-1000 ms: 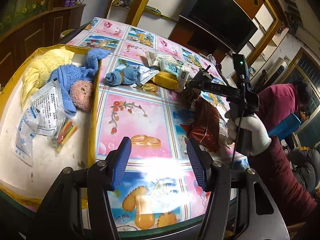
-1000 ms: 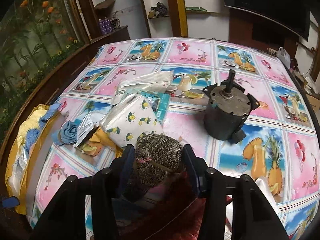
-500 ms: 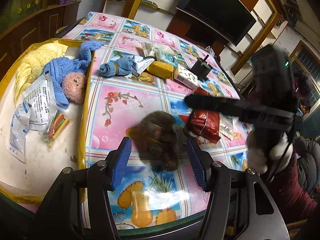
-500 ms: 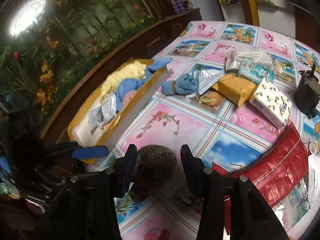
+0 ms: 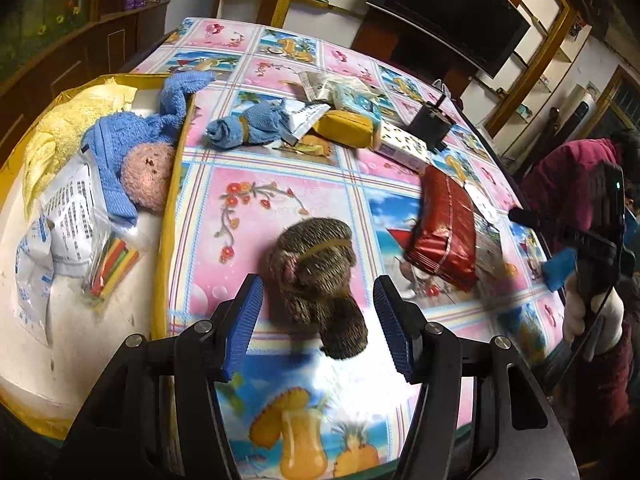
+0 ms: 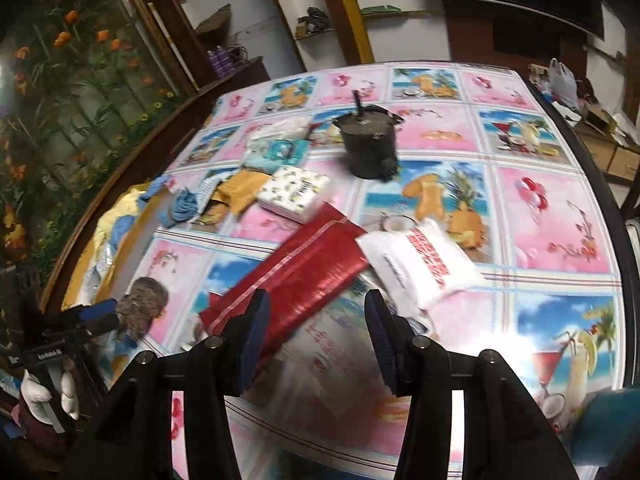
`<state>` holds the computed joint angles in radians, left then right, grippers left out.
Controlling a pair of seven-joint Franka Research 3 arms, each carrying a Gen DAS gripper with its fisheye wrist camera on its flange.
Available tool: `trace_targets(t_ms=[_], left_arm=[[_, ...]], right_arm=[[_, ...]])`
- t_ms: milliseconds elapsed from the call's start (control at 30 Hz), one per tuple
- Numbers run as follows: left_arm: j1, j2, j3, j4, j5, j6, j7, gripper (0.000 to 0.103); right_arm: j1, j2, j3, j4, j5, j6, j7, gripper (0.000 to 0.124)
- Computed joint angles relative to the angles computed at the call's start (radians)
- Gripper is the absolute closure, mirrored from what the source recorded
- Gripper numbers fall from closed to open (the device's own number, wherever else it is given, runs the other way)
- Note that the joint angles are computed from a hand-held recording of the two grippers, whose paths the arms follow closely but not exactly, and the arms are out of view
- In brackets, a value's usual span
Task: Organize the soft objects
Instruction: 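Close the left gripper on the brown knitted toy and lift it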
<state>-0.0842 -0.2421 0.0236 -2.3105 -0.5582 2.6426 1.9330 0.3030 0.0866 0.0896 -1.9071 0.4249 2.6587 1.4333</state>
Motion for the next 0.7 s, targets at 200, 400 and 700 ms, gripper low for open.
trace_targets(t_ms=[200,400,700], left_arm=[[0.035,0.076,-0.05,0.048,0.16,0.052,-0.096,0.043],[0.057,0.132,-0.105,0.066,0.392,0.111,-0.224,0.02],[0.073,0.144,-0.119,0.047,0.661,0.145,-0.374,0.03]], right_arm=[[-0.002,0.004,-0.007,-0.039,-0.037,-0.024,0.049,0.075],[0.037,0.03,-0.013,-0.032,-0.208,0.015,0.208,0.063],[0.071,0.047,-0.043,-0.019,-0.462,0.022,0.462,0.059]])
